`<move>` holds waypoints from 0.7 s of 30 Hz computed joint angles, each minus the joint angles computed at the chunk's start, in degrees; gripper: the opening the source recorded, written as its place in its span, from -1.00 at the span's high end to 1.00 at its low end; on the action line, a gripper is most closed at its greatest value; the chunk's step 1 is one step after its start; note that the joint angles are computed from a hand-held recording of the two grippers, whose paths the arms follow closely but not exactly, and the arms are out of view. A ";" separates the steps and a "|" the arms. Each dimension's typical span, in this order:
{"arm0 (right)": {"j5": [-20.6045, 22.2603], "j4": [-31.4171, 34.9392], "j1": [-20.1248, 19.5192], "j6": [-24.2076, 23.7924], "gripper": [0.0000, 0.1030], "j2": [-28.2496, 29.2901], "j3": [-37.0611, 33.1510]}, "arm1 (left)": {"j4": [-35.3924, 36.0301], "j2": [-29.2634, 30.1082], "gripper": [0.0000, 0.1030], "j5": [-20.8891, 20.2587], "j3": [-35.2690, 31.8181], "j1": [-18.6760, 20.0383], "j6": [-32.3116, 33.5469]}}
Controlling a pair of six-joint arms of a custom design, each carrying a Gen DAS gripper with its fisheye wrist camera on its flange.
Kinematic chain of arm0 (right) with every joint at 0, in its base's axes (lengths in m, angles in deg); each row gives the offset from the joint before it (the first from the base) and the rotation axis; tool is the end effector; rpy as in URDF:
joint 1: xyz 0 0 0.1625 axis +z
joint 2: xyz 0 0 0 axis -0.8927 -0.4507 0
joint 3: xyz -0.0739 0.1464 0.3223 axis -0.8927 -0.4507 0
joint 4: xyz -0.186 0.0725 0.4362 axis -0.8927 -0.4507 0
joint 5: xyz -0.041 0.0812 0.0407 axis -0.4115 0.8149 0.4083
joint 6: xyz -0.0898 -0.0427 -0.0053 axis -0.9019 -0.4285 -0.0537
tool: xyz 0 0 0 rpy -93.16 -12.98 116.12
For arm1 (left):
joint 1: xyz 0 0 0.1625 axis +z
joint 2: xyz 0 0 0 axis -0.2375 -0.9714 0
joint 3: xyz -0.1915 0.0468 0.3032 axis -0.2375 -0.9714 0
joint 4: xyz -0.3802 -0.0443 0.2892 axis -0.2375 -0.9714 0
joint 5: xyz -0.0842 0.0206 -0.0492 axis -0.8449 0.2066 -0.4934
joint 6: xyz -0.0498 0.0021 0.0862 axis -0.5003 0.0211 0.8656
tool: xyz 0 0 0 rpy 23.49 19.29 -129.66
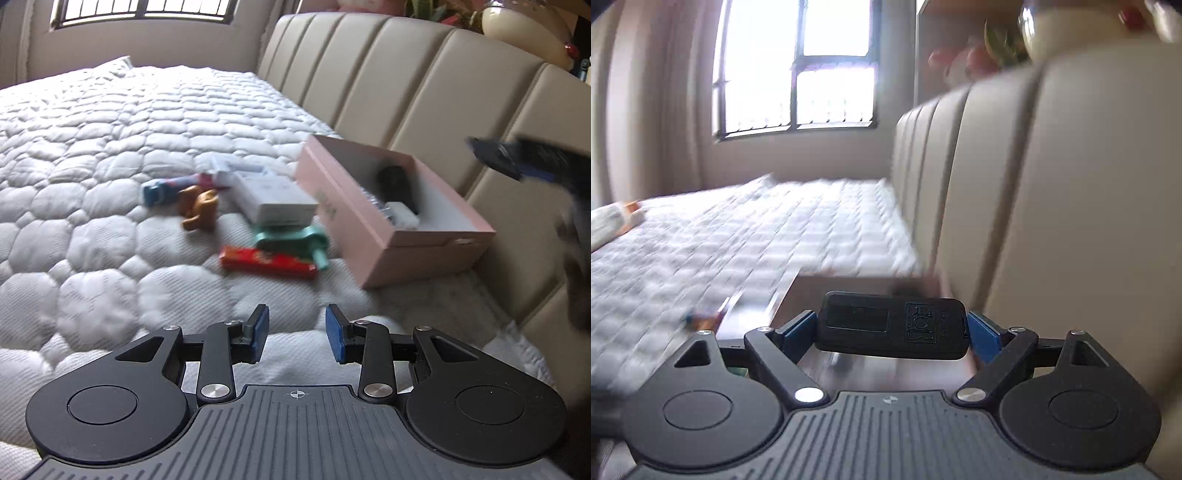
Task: Organize rigid objects
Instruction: 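Drop the charger into the pink box with left tool while right drops the remote in, then grasp the brown teddy-bear figure with the left tool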
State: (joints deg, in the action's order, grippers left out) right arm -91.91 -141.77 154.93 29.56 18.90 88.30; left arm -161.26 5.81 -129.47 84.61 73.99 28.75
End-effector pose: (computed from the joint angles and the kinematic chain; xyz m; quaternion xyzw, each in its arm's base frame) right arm 0.1472 -0.7647 0.1770 0.3547 -0.7957 0.4316 0.2342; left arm -0.1382 -0.6522 0.0960 0.0714 0.8724 -0.4126 0.2521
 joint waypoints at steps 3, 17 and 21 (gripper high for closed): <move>-5.68 1.86 1.82 -0.51 -0.84 5.28 -7.38 | -1.57 -1.31 0.29 -0.26 1.69 0.40 1.61; -0.52 2.65 -3.42 -4.58 -0.84 -5.27 11.92 | -5.21 4.95 0.29 1.01 -11.97 5.38 9.13; 0.41 3.61 -4.18 -3.59 -0.84 -6.73 14.26 | -0.42 7.92 0.29 3.38 -17.94 6.65 5.07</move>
State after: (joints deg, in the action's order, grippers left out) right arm -91.51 -138.16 150.75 25.97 12.17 102.56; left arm -161.68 13.74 -126.08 66.67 80.64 33.82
